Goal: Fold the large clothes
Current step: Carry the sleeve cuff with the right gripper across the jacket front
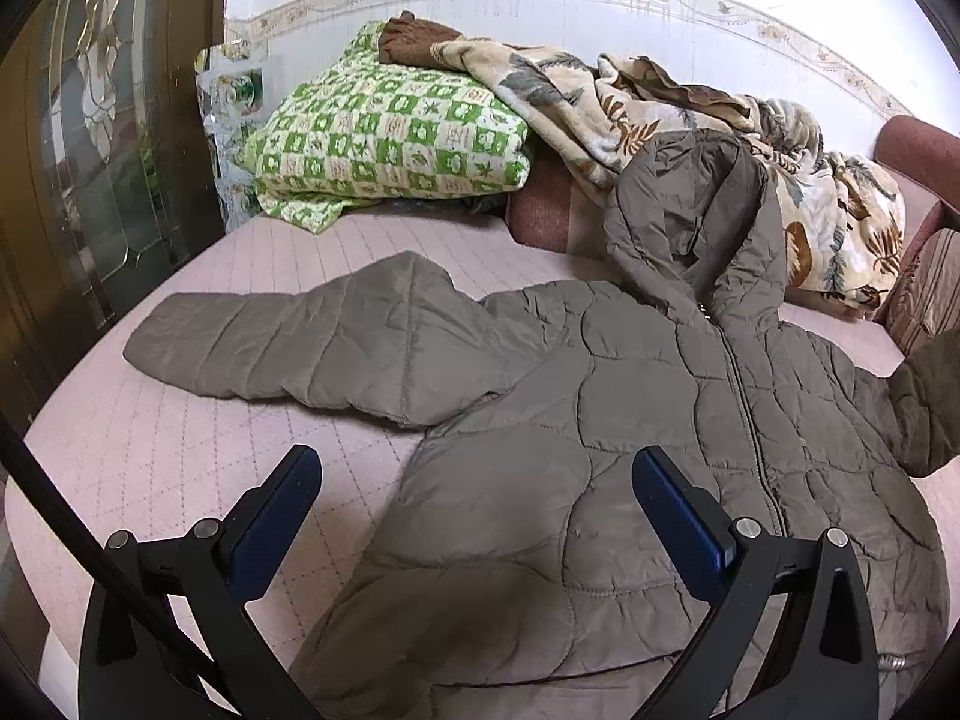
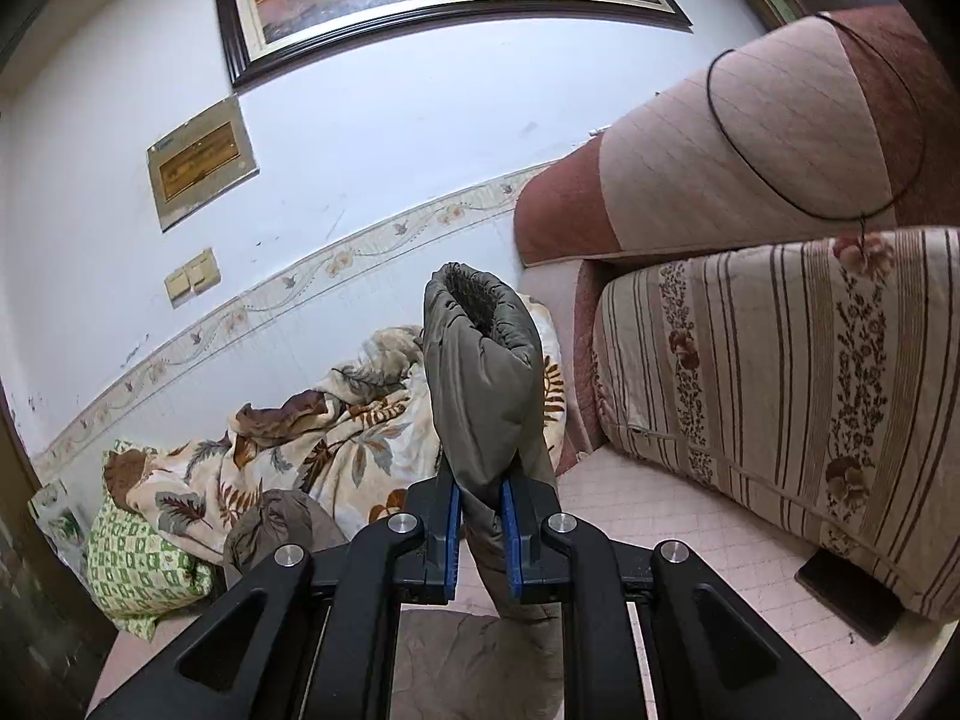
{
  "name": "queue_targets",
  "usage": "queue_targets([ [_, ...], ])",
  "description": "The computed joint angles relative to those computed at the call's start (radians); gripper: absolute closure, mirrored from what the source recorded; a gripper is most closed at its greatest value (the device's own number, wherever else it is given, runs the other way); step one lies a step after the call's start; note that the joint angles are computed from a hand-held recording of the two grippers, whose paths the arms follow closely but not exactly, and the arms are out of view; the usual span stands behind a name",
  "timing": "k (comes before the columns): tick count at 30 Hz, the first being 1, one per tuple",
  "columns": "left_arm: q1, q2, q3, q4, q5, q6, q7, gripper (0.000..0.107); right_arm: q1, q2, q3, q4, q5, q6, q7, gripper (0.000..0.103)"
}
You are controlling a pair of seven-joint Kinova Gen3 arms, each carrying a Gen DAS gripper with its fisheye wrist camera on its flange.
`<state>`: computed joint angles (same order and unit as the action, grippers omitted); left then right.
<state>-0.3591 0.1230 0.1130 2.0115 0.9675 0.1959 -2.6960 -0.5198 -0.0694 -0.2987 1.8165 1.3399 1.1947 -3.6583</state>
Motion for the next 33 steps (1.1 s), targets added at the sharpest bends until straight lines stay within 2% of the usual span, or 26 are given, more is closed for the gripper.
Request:
queue_targets([
  [6,-0.001,-0.005,-0.006,0.001,0.020,0.009,-0.025,0.004,-0.007,0.016,0.001,-0.048,-0.014,-0.012,0.055,0.090],
  [13,0.013,-0.011,-0.027,0.001,0.009,0.015,-0.014,0.004,-0.057,0.093,0.012,-0.131,-0.019,-0.035,0.141,0.090],
  [19,-0.009,-0.017,-0.047,0.003,0.096,0.048,-0.105,0.004,-0.132,0.168,0.044,-0.215,-0.014,-0.063,0.207,0.090],
  [28,0.002,-0.020,-0.101,0.000,0.139,0.083,-0.152,0.004,-0.242,0.337,0.116,-0.377,-0.069,-0.132,0.371,0.090],
  [33,-0.001,-0.010,-0.126,-0.018,0.096,0.115,-0.097,0.004,-0.288,0.461,0.149,-0.474,-0.137,-0.174,0.483,0.090],
])
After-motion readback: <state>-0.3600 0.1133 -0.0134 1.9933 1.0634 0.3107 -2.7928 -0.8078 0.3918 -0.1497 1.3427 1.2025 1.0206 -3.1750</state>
